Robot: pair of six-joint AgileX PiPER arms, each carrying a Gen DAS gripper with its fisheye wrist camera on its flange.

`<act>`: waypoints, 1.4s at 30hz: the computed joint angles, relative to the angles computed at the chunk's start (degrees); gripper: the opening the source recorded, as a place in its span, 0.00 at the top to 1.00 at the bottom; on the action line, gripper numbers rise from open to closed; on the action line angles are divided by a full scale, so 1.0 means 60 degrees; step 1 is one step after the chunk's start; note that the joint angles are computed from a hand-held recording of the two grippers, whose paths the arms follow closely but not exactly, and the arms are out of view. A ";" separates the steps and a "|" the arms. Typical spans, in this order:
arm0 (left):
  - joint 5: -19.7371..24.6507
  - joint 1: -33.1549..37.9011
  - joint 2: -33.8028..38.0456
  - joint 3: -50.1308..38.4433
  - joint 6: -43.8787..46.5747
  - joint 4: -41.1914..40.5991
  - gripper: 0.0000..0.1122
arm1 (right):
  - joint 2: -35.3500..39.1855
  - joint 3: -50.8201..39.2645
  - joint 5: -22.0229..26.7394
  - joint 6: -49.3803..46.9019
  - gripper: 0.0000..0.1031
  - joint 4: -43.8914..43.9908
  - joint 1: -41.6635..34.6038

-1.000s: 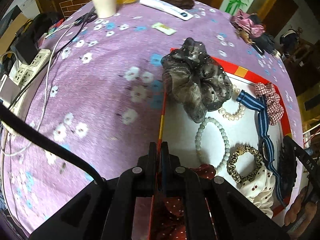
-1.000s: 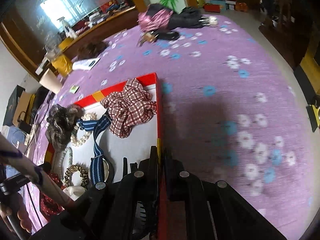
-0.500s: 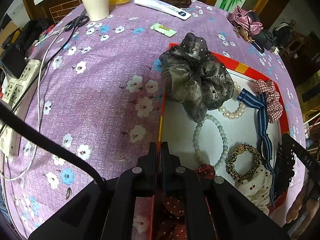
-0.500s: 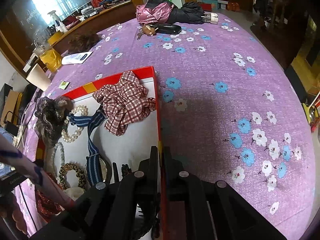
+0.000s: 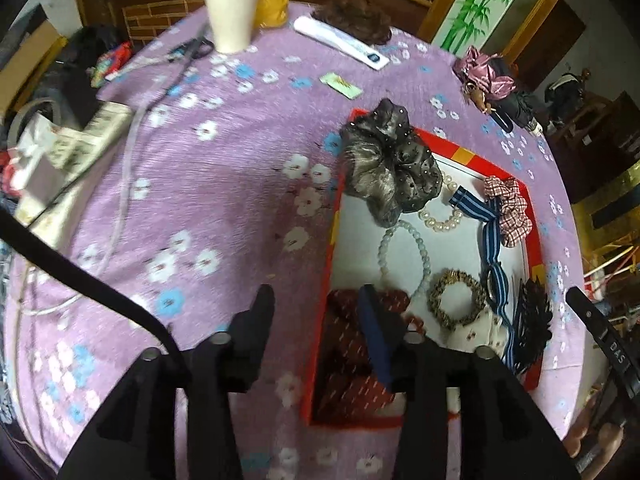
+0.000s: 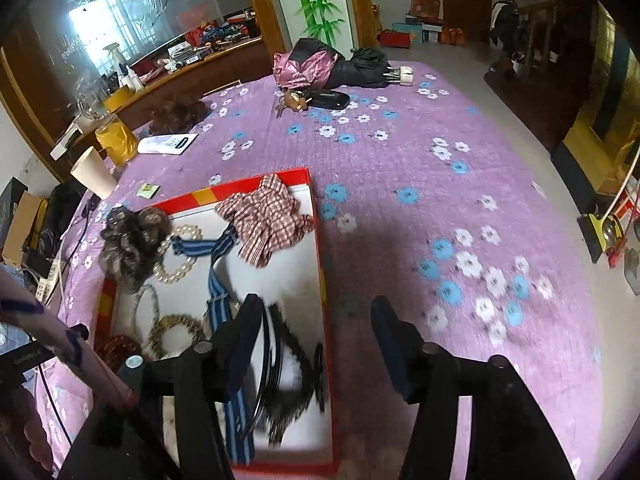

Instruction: Organize jewelry

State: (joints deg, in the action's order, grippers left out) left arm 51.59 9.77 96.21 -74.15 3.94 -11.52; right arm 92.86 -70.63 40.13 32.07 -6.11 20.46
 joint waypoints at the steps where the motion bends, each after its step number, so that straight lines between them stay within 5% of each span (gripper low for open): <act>1: -0.0122 -0.0004 -0.0292 0.0244 -0.0088 0.0180 0.56 | -0.0151 0.0148 0.0036 0.0101 0.40 0.0017 0.0112; 6: -0.0922 -0.0179 -0.1887 0.1594 -0.0839 0.1428 0.50 | -0.0574 0.0538 0.0406 0.0509 0.40 -0.0217 0.0825; 11: -0.1870 -0.0682 -0.3696 0.2942 -0.2631 0.3603 0.29 | -0.0966 0.0809 0.0706 0.0898 0.39 -0.0544 0.1635; 18: -0.2123 -0.1198 -0.6007 0.3988 -0.5202 0.6166 0.20 | -0.1692 0.1334 0.1189 0.1586 0.39 -0.1238 0.2820; 28: -0.0436 -0.3722 -0.8193 0.3871 -0.7884 0.9083 0.09 | -0.2909 0.1240 0.2766 0.3153 0.36 -0.2895 0.4183; 34: 0.0200 -0.3783 -0.8359 0.3173 -0.6117 0.6983 0.09 | -0.3435 0.1122 0.4099 0.4361 0.26 -0.4334 0.5577; 42: 0.1690 -0.5577 -0.8131 0.3434 -0.7029 0.7429 0.09 | -0.3729 0.1609 0.4498 0.4861 0.26 -0.4391 0.6077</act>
